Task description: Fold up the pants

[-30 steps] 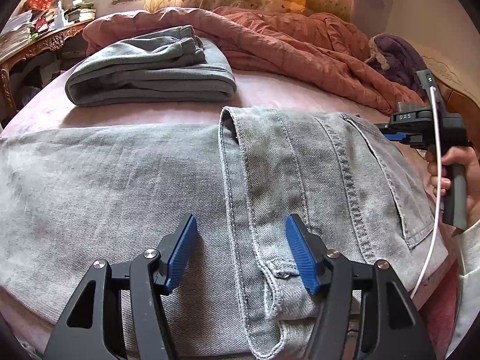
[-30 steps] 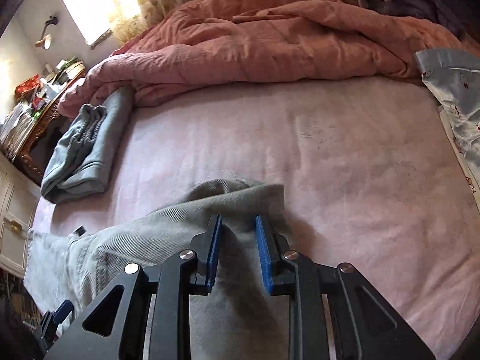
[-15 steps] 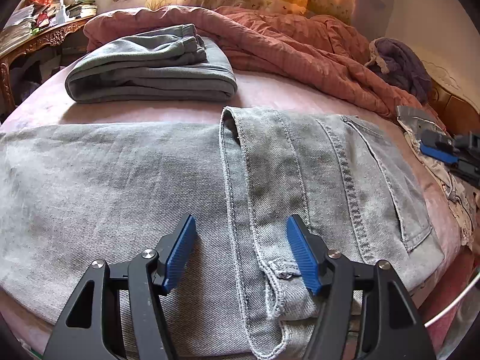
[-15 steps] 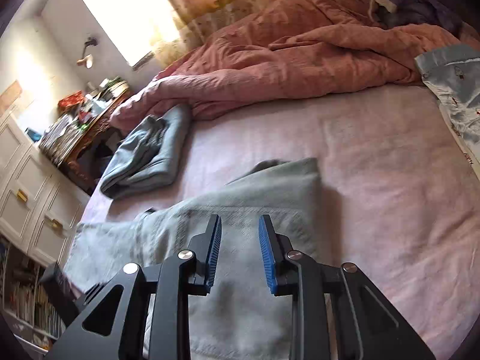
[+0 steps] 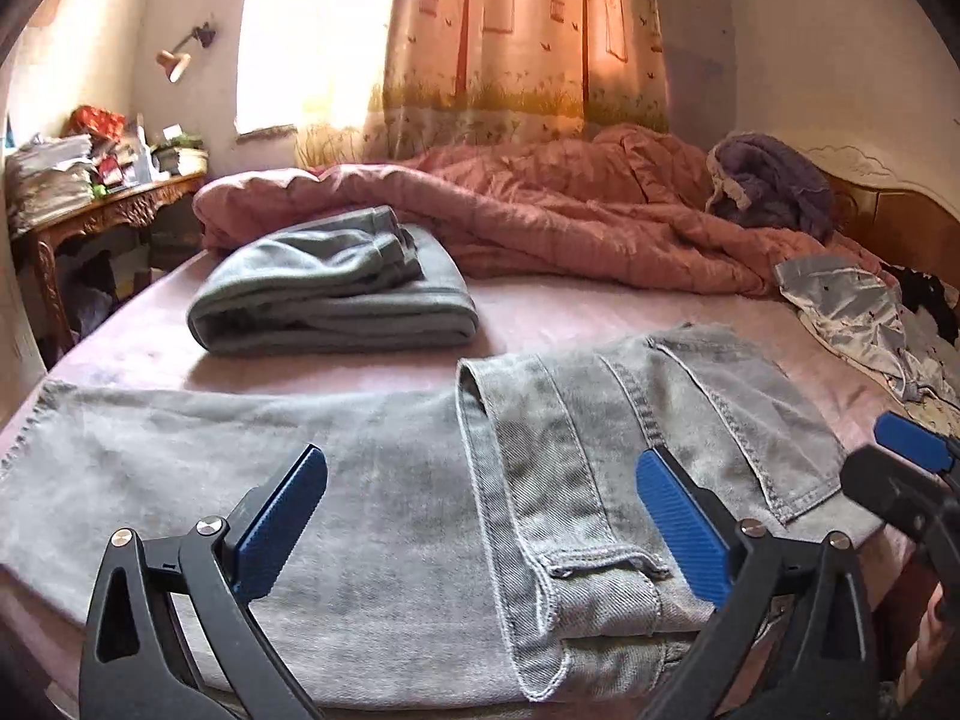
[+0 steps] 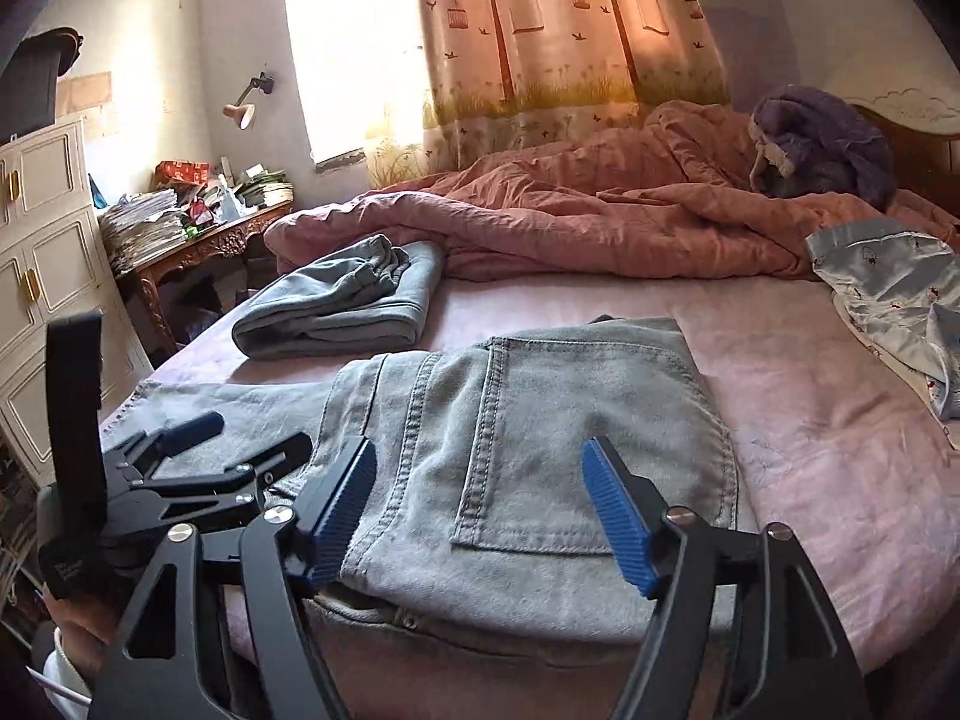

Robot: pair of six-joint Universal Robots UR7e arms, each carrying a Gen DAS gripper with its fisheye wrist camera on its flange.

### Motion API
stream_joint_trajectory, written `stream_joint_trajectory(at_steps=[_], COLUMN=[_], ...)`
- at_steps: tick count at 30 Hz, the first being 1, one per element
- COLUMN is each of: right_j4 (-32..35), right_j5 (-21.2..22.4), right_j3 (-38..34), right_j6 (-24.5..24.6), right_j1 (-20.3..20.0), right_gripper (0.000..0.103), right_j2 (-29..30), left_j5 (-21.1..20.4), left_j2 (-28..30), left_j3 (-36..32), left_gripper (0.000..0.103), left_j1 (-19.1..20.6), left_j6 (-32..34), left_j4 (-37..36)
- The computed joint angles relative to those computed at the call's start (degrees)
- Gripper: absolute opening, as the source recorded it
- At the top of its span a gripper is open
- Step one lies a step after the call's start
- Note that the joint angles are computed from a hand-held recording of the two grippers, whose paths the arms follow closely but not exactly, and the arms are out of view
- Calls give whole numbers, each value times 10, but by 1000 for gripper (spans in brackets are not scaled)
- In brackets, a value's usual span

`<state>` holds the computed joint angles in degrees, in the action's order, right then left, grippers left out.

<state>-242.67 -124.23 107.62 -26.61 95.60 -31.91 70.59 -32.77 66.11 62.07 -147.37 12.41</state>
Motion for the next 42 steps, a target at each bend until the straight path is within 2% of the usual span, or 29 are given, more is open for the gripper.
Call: stream_joint_trajectory(at_steps=[1,2,6,8,10,14,20,22,30,33,36,38,40,42], right_j4=[-32,-55,-75,-82,-82,-38,-9,-3,4,8,11,15,24,30], right_j5=[-6,-12,-34,-63,-82,-119,-130,-130,-136,-140,-143,-145,-148,-151], right_j3=[-5,-8,-11,-23,-35,-56,-68,-69,-73,-77,-79,-80,-81,-80], right_j6=[-12,-22,-15,-18,-30,-39,-44,-42,-44,-44,-44,-43,-41,-36], right_j1=[2,2,1,5,7,11,12,11,11,12,13,13,13,12], right_gripper=[100,101,102,102,102,102,102,102,102,102,102,102,102,102], right_j2=[13,22,23,29,36,42,45,45,49,52,53,53,52,51], left_j5=[5,11,31,30,26,15,-40,-49,-52,-14,67,115,137,127], left_j2=[-12,-22,-60,-73,-81,-91,-102,-100,-111,-111,-93,-76,-73,-60], left_j3=[17,29,72,83,85,80,82,69,34,6,-53,-96,-109,-137], left_gripper=[103,103,103,103,103,103,103,103,103,103,102,102,102,102], left_j1=[2,5,14,18,22,36,62,75,124,150,185,202,208,209], left_j6=[3,5,10,4,-5,-33,-45,-63,-132,-176,-237,-250,-239,-245], left_j4=[-22,-42,-100,-111,-108,-87,-86,-65,4,55,138,186,196,218])
